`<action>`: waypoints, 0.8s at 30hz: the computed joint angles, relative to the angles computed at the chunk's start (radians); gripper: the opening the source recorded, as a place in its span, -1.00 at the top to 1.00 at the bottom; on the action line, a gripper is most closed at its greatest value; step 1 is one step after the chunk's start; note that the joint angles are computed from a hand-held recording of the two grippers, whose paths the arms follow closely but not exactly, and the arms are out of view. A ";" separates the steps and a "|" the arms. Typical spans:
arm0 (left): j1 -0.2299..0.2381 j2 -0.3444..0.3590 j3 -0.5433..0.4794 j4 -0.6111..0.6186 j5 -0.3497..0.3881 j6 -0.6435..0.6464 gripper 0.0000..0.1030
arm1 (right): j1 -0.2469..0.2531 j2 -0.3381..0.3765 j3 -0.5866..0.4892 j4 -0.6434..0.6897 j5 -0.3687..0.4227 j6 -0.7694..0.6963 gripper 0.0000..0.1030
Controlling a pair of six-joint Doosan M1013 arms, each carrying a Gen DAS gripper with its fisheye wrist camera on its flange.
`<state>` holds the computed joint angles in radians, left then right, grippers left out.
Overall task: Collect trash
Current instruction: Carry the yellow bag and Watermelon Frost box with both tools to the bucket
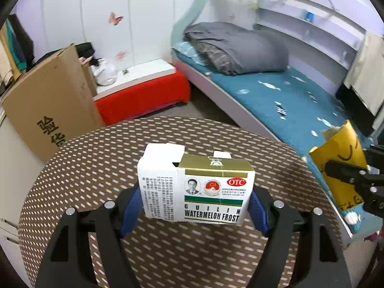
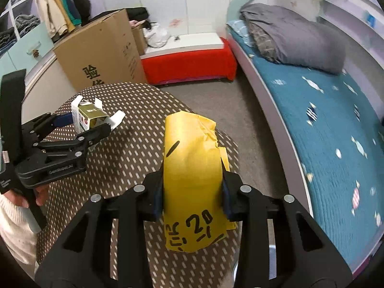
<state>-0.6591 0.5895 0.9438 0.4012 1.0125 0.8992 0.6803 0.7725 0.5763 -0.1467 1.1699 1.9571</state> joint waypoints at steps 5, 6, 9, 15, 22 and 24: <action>-0.053 0.001 -0.013 -0.013 -0.012 0.013 -0.44 | 0.001 -0.128 0.217 -0.059 -0.070 0.089 0.28; -0.065 0.004 -0.019 -0.019 -0.013 0.022 -0.44 | 0.000 -0.150 0.253 -0.067 -0.083 0.105 0.28; -0.100 0.013 -0.035 -0.044 -0.022 0.048 -0.44 | -0.001 -0.219 0.363 -0.101 -0.121 0.158 0.28; -0.166 0.038 -0.077 -0.087 -0.037 0.091 -0.44 | -0.007 -0.340 0.557 -0.169 -0.164 0.282 0.26; -0.238 0.083 -0.147 -0.128 -0.035 0.174 -0.44 | -0.019 -0.463 0.760 -0.223 -0.220 0.435 0.25; -0.255 0.099 -0.170 -0.149 -0.028 0.197 -0.44 | -0.020 -0.492 0.811 -0.238 -0.233 0.478 0.25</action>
<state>-0.9142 0.6882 0.7741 0.2524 0.9846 1.0967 0.6605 0.2801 1.3871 -0.3848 0.9366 2.4348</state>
